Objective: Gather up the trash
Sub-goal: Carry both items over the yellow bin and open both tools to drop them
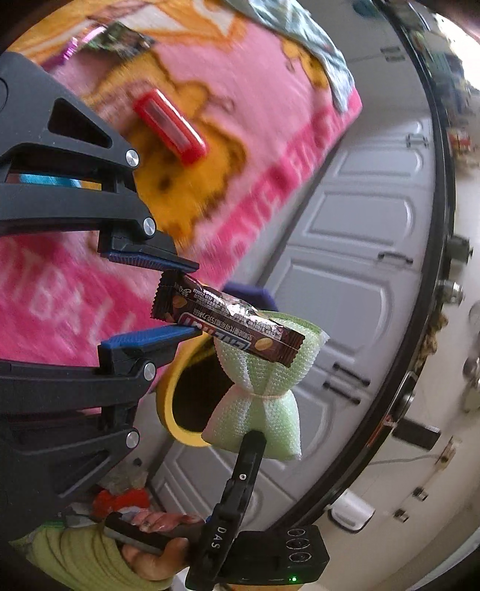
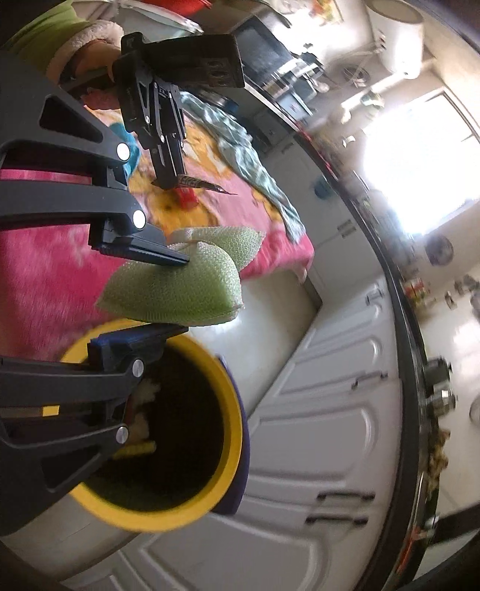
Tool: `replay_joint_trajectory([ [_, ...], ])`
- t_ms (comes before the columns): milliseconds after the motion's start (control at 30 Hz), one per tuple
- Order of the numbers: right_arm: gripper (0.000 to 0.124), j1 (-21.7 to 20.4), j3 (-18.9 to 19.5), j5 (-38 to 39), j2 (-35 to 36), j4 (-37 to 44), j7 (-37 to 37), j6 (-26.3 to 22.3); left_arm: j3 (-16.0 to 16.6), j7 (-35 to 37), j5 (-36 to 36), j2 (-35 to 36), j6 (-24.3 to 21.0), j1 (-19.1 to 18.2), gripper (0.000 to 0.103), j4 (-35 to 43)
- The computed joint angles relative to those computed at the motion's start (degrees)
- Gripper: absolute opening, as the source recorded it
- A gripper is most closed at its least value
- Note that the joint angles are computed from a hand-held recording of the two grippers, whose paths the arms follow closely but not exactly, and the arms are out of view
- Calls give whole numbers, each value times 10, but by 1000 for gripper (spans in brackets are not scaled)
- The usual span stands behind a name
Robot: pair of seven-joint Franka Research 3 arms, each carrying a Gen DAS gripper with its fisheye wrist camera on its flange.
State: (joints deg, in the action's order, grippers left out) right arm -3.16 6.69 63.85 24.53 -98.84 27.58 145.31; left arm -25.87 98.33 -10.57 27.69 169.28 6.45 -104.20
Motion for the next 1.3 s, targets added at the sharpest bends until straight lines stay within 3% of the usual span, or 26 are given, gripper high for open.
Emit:
replay_joint_trajectory([
  [367,30,-42,-23,1,17,4,28,24,18,8,47,141,-102,-91,22,211],
  [667,31,-58,-25,-41,49,23,84,49,52,3,66,266,-206,-172,22,420],
  [800,35,-69,-16,-49,63,34,102,51,69,-6,71,321,-253,-200,22,515],
  [867,49,-65,-17,-60,71,41,123,59,74,-9,68,333,-263,-205,23,536],
  [900,55,-67,-13,-59,75,43,126,61,74,-10,65,344,-275,-206,25,553],
  [1000,56,-69,-7,-66,79,45,135,63,88,-23,68,348,-275,-212,53,556],
  [1167,57,-68,-3,-80,82,43,148,62,89,-30,66,324,-250,-199,57,507],
  [1300,59,-68,0,-83,79,40,151,63,90,-42,71,300,-229,-188,70,464],
])
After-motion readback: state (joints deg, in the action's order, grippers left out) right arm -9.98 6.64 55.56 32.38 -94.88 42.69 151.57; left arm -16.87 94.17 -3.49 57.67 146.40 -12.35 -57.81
